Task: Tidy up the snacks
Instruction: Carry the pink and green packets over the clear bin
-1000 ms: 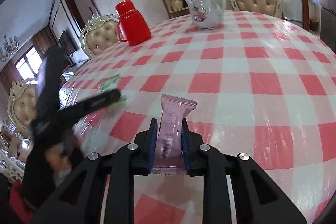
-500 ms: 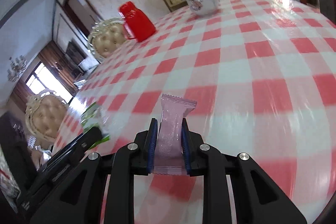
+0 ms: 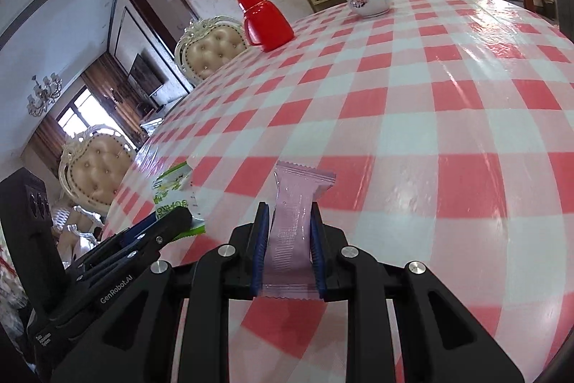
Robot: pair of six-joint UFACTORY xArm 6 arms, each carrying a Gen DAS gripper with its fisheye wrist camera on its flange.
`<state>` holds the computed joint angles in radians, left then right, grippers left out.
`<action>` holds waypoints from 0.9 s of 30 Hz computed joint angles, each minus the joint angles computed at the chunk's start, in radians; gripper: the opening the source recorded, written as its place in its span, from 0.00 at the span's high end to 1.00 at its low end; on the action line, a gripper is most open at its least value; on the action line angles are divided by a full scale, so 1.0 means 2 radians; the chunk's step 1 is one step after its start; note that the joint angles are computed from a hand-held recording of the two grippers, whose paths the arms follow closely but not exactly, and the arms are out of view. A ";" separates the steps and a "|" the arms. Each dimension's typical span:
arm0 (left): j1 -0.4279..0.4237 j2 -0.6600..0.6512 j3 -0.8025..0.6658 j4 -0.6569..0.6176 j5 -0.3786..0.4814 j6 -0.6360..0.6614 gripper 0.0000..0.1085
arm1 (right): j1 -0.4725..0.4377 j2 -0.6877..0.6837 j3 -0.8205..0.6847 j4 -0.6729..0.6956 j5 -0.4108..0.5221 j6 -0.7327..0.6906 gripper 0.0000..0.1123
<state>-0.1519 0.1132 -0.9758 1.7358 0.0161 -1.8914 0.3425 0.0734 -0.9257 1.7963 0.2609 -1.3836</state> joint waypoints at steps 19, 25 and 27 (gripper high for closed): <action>0.038 -0.135 0.140 0.106 -0.011 -0.075 0.62 | 0.093 -0.049 0.049 -0.020 -0.045 -0.022 0.80; 0.066 -0.187 0.185 0.100 -0.025 -0.058 0.62 | 0.120 -0.059 0.053 -0.024 -0.050 -0.034 0.80; 0.079 -0.207 0.203 0.085 -0.033 -0.037 0.62 | 0.128 -0.064 0.056 -0.029 -0.050 -0.034 0.80</action>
<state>0.0064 -0.2998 -0.5707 1.9050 -0.0493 -1.9657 0.5995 -0.0548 -0.8138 1.7381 0.1600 -1.4515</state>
